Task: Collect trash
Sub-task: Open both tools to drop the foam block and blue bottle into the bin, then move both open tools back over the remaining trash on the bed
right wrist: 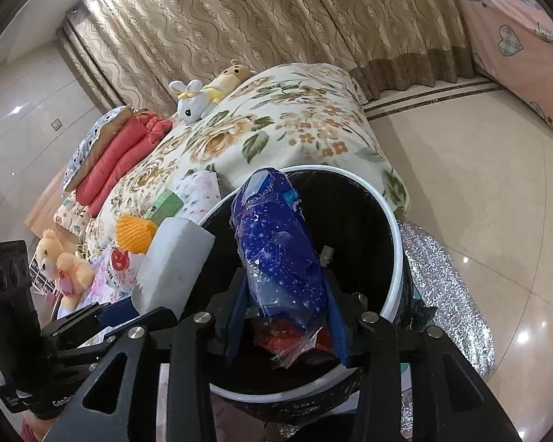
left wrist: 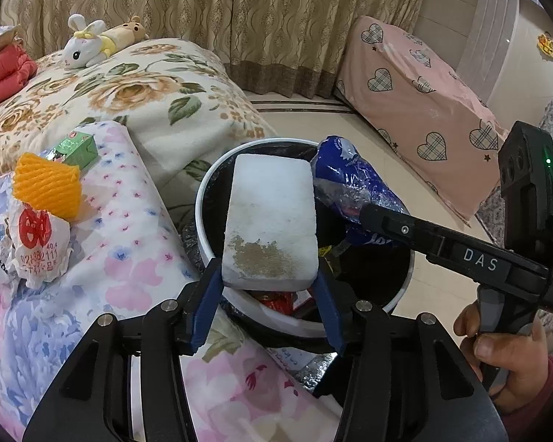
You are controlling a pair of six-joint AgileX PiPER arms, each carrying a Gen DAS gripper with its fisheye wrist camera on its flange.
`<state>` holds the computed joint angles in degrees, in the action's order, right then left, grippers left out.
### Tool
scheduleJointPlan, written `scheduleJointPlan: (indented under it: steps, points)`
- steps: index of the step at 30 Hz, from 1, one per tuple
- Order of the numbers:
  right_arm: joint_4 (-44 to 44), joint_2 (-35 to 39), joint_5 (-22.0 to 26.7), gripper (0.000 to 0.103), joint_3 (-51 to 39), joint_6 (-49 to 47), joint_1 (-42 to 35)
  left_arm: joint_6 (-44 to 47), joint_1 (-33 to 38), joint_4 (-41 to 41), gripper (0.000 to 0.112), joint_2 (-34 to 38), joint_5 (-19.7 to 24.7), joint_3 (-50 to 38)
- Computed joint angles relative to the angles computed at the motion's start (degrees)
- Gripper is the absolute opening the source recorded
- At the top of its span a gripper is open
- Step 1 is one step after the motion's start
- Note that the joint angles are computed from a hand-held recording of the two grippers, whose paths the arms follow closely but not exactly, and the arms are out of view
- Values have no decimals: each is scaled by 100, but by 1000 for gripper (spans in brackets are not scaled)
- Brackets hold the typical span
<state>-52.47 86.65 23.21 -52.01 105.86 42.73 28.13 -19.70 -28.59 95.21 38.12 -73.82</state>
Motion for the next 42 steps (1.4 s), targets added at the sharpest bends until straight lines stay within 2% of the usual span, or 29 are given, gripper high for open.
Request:
scheduleJointPlan:
  steps: [3, 7, 12, 18, 29, 37, 42]
  points:
    - [-31, -9, -12, 61, 19, 118, -16, 95, 108, -203, 58, -90, -88, 142]
    - [-187, -28, 40, 70, 35, 325, 61, 230, 274, -447, 63, -255, -190, 412]
    - [-417, 11, 190, 77, -69, 612, 257, 449, 616, -716, 66, -517, -284, 834]
    - [-458, 238, 338, 86, -439, 616, 531, 762, 1281, -1070, 68, -744, -178, 1287]
    - [-39, 1069, 301, 90, -1560, -115, 945, 1536, 2588, -1514, 68, -1027, -45, 1838]
    - [812, 1805, 287, 90, -2579, -1182, 1109, 1968, 3467, -1729, 68, -951, 140, 1867]
    - [1216, 2181, 328, 90, -3127, -1712, 1165, 2069, 3783, -1791, 68, -824, 208, 1750]
